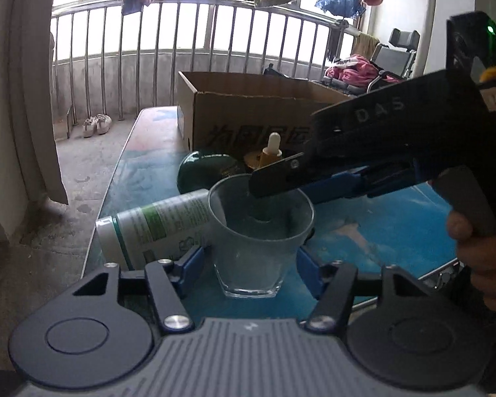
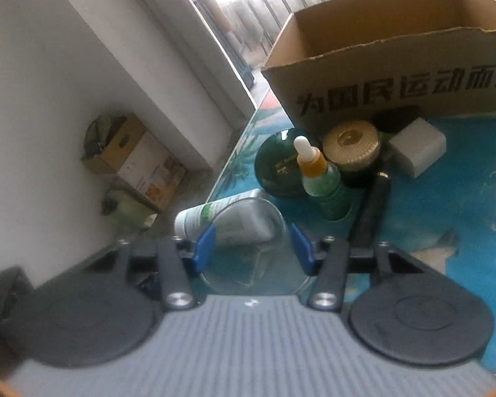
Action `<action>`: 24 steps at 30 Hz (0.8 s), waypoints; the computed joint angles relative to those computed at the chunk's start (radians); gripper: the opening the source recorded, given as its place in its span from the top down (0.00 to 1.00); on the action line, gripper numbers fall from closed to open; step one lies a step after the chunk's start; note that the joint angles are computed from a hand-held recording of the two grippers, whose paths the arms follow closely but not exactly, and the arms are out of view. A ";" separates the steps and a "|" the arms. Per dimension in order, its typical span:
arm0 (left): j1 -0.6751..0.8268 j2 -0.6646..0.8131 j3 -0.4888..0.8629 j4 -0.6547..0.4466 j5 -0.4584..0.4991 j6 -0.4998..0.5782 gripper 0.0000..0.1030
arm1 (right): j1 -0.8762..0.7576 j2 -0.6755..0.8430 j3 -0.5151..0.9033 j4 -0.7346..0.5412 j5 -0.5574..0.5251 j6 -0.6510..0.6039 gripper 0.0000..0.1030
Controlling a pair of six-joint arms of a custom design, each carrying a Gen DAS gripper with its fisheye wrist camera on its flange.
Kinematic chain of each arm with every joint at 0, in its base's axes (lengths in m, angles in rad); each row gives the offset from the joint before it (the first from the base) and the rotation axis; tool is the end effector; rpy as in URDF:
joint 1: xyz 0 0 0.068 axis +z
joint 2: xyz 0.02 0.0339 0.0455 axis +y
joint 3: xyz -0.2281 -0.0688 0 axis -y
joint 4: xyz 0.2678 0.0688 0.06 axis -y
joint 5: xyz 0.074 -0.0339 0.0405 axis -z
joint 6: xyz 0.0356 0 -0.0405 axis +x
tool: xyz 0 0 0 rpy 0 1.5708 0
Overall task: Organize rigid objects
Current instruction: 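Close the left gripper around the clear glass cup while the right gripper pinches its rim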
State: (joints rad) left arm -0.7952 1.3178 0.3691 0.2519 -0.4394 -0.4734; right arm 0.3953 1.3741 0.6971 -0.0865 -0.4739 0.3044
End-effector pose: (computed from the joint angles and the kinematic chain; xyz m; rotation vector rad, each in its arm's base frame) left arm 0.1853 -0.1673 0.0835 0.1252 2.1949 -0.2120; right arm 0.2688 0.1298 0.1431 -0.3550 2.3775 0.8925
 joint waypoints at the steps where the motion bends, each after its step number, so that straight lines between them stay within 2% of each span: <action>1: 0.001 0.003 -0.001 0.003 0.004 -0.001 0.39 | -0.001 -0.002 -0.003 -0.005 0.003 -0.005 0.54; 4: 0.013 0.009 -0.004 0.021 0.026 -0.003 0.40 | -0.013 -0.008 0.002 -0.030 0.003 -0.009 0.59; 8: 0.015 0.028 0.007 0.024 0.044 -0.001 0.47 | -0.027 0.010 0.003 -0.024 0.005 0.005 0.74; 14: 0.001 0.050 0.029 0.012 0.022 -0.014 0.47 | -0.024 0.020 -0.003 -0.020 0.037 0.002 0.87; 24: -0.012 0.048 0.020 0.019 0.016 -0.037 0.47 | -0.016 -0.011 -0.029 -0.018 0.062 0.003 0.89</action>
